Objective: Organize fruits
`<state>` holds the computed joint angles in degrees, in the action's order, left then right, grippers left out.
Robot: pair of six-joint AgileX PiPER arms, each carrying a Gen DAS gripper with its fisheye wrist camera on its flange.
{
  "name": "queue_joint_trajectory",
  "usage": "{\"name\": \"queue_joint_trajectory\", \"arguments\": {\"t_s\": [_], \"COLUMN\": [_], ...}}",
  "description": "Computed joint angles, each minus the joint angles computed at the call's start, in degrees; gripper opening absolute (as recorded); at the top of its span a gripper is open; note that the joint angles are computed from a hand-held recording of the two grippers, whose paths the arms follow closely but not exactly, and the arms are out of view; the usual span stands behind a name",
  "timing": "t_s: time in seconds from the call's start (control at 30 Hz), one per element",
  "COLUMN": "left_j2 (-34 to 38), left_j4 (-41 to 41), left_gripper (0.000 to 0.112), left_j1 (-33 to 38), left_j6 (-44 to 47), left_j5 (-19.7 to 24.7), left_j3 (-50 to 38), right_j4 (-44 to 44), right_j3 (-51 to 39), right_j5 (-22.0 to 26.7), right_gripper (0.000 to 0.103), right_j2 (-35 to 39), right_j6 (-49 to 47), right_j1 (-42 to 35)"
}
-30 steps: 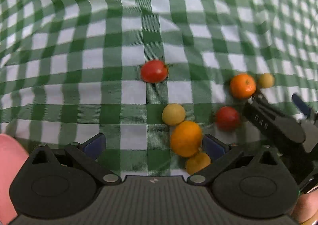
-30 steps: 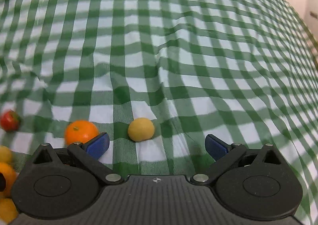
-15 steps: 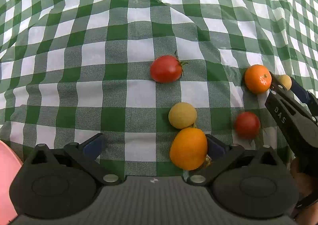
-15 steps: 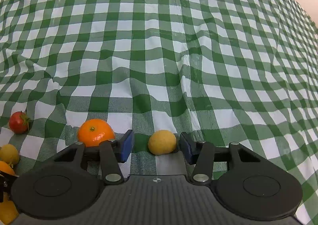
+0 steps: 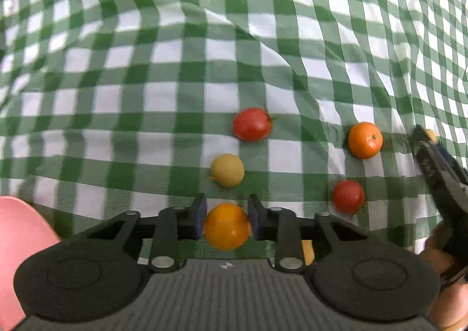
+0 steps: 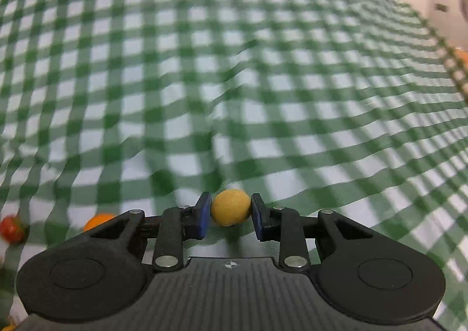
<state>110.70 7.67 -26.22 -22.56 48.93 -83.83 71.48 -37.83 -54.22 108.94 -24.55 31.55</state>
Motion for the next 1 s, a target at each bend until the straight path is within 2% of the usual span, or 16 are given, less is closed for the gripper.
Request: {"name": "queue_joint_trajectory", "arguments": {"t_s": [0.03, 0.07, 0.17, 0.23, 0.27, 0.3, 0.37, 0.4, 0.57, 0.6, 0.63, 0.67, 0.7, 0.8, 0.87, 1.0], "left_j2": [-1.4, -2.6, -7.4, -8.1, -8.2, -8.8, -10.0, -10.5, -7.1, -5.8, -4.9, -4.2, -3.6, -4.6, -6.1, -13.7], "left_j4": [-0.1, -1.0, -2.0, -3.9, -8.0, -10.9, -11.1, -9.9, -8.2, -8.6, -10.6, -12.9, -12.9, -6.2, -7.0, -6.7], "left_gripper": [0.004, 0.0, 0.0, 0.008, 0.029, 0.058, 0.08, 0.081, 0.081, 0.077, 0.069, 0.037, 0.038, 0.038, 0.038, 0.038], "left_j1": [0.5, 0.9, 2.8, 3.3, 5.0, 5.8, 5.8, 5.1, 4.4, 4.7, 5.3, 5.9, 5.5, 2.7, 2.7, 2.3], "left_j6": [0.6, 1.4, 2.2, 2.3, 5.4, 7.1, 6.0, 5.3, 3.5, 3.3, 4.8, 6.7, 6.8, 2.7, 2.9, 3.9], "left_j5": [-0.2, 0.4, 0.2, -0.6, -0.3, 0.2, -1.3, -3.0, -4.9, -4.8, -4.8, -4.5, -3.8, -4.3, -3.9, -2.6], "left_j3": [1.0, 1.5, 5.1, 6.7, 7.1, 8.1, 10.6, 12.0, 11.6, 10.7, 10.1, 9.5, 8.6, 9.4, 10.1, 13.5], "right_j4": [1.1, 2.5, 5.9, 6.9, 8.0, 8.8, 9.7, 10.7, 8.2, 8.2, 7.1, 5.7, 5.0, 3.6, 3.3, 4.8], "right_j3": [0.6, 1.3, 4.2, 4.5, 4.6, 5.1, 6.3, 6.2, 5.8, 5.4, 5.4, 5.5, 5.5, 5.5, 5.9, 8.9], "right_j5": [-1.3, -2.3, -6.0, -6.8, -6.2, -5.2, -3.5, -3.4, -1.9, -1.2, 0.0, 1.0, 1.8, 3.0, 2.8, -1.2], "right_gripper": [0.03, 0.03, 0.03, 0.03, 0.03, 0.03, 0.03, 0.03, 0.031, 0.031, 0.031, 0.031, 0.031, 0.031, 0.031, 0.03], "right_j2": [-0.4, -1.1, -3.9, -3.5, -4.0, -4.8, -6.5, -6.6, -4.9, -4.6, -4.4, -4.3, -4.1, -3.8, -4.1, -8.5], "right_j6": [0.7, 0.8, 0.9, 0.5, 0.1, 0.2, 0.5, 0.2, 0.7, 0.7, 1.1, 1.7, 2.0, 3.4, 4.8, 6.1], "right_j1": [0.3, 0.7, 3.5, 4.5, 5.1, 5.5, 6.7, 7.7, 7.3, 7.3, 6.3, 5.2, 4.4, 3.2, 3.1, 6.7]}}
